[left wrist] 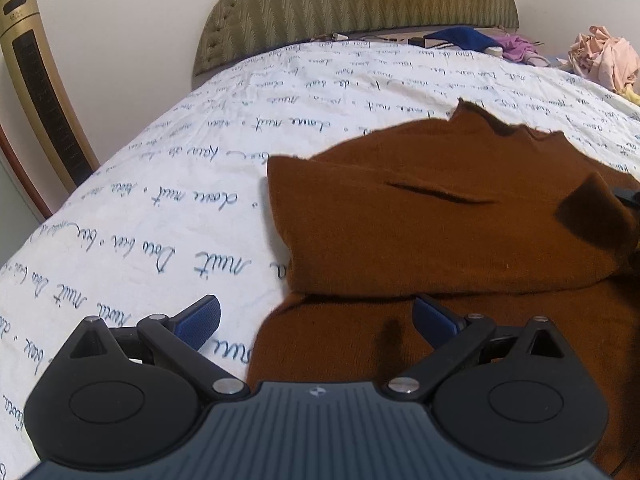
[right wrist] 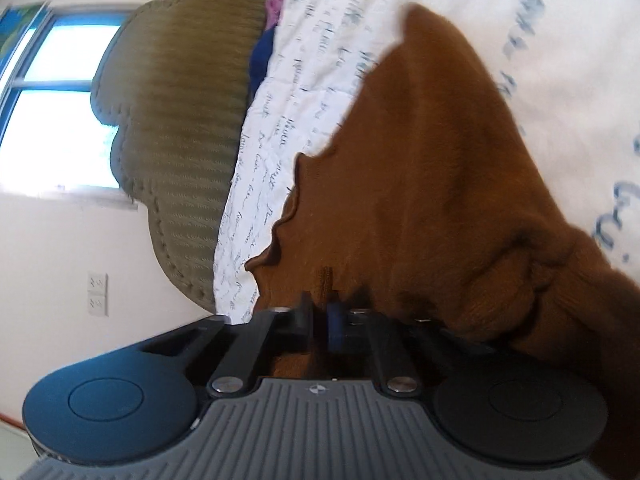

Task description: Fold small clothes

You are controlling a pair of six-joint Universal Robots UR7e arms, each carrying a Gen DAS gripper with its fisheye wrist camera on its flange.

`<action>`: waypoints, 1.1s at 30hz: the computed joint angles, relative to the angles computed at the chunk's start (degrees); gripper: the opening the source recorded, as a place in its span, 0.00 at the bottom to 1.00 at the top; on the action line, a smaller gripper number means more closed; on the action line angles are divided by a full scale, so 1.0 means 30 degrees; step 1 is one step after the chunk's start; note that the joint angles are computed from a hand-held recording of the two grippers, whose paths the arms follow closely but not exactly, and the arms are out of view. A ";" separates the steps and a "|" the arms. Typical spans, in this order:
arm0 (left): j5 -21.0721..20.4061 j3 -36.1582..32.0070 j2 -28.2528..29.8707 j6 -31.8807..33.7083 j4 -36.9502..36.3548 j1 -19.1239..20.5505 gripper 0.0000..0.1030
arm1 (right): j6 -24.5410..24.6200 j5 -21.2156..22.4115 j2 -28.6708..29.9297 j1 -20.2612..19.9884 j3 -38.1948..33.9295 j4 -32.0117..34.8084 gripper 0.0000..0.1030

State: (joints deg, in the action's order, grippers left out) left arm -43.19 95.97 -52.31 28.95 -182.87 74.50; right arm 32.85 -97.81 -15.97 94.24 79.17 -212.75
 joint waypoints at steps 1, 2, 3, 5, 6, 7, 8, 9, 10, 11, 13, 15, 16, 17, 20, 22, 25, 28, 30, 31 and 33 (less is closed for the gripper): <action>0.0022 -0.0114 0.0057 0.0089 -0.0153 -0.0036 1.00 | -0.0790 -0.0611 0.0034 0.0249 -0.0044 -0.0419 0.12; 0.0030 -0.0216 0.0102 0.0128 -0.0241 -0.0061 1.00 | -0.1817 -0.1283 -0.0015 0.0491 0.0037 -0.1055 0.12; 0.0010 -0.0331 0.0135 0.0134 -0.0282 -0.0076 1.00 | -0.2963 -0.2028 -0.0095 0.0729 0.0174 -0.1809 0.12; -0.0003 -0.0545 0.0215 0.0075 -0.0281 -0.0088 1.00 | -0.5166 -0.3493 -0.0036 0.1191 0.0222 -0.3417 0.12; 0.0011 -0.0645 0.0273 0.0026 -0.0265 -0.0076 1.00 | -0.5908 -0.4054 -0.0113 0.1271 0.0538 -0.4286 0.12; 0.0026 -0.0737 0.0338 -0.0017 -0.0181 -0.0052 1.00 | -0.6513 -0.4713 -0.0099 0.1386 0.0624 -0.4828 0.12; 0.0063 -0.0800 0.0404 -0.0062 -0.0063 -0.0023 1.00 | -0.7020 -0.5388 -0.0052 0.1470 0.0636 -0.5235 0.12; 0.0105 -0.0845 0.0465 -0.0115 0.0074 0.0007 1.00 | -0.7580 -0.6018 0.0006 0.1532 0.0639 -0.5587 0.12; 0.0145 -0.0857 0.0515 -0.0173 0.0195 0.0032 1.00 | -0.7972 -0.6513 0.0018 0.1540 0.0679 -0.5750 0.12; 0.0149 -0.0842 0.0545 -0.0208 0.0301 0.0052 1.00 | -0.8040 -0.6771 -0.0038 0.1487 0.0822 -0.5735 0.12; 0.0148 -0.0807 0.0585 -0.0210 0.0589 0.0081 1.00 | -0.7468 -0.6781 -0.0207 0.1260 0.1234 -0.5564 0.12; 0.0140 -0.0745 0.0598 -0.0078 0.0628 0.0087 1.00 | -0.7220 -0.6889 -0.0141 0.1093 0.1266 -0.5618 0.11; 0.0137 -0.0697 0.0590 0.0060 0.0520 0.0089 1.00 | -0.7264 -0.6799 -0.0160 0.1030 0.1370 -0.5750 0.11; 0.0184 -0.0677 0.0602 0.0170 0.0435 0.0089 1.00 | -0.7439 -0.6750 -0.0150 0.1007 0.1416 -0.5816 0.11; 0.0210 -0.0749 0.0562 0.0054 0.0592 0.0163 1.00 | -0.8448 -0.7556 -0.0001 0.1266 0.1247 -0.5599 0.11; 0.0166 -0.0830 0.0511 -0.0261 0.0950 0.0230 1.00 | -0.8515 -0.7919 -0.0267 0.1305 0.1755 -0.5409 0.11; 0.0115 -0.0852 0.0487 -0.0480 0.1279 0.0252 1.00 | -0.8270 -0.8150 -0.0737 0.1198 0.2236 -0.4035 0.12; -0.0056 -0.0702 0.0409 -0.0282 0.1181 0.0224 1.00 | -0.8444 -0.8525 -0.0754 0.1346 0.2373 -0.4261 0.15; 0.0006 -0.0662 0.0443 -0.0112 0.1066 0.0185 1.00 | -0.9547 -0.9806 -0.0317 0.1852 0.1792 -0.5053 0.16; -0.0011 -0.0650 0.0445 -0.0101 0.1068 0.0184 1.00 | -1.0566 -1.0402 0.0021 0.2151 0.1296 -0.5618 0.17; -0.0044 -0.0655 0.0447 -0.0192 0.1166 0.0187 1.00 | -1.3108 -1.0767 0.0574 0.2669 0.0461 -0.6440 0.20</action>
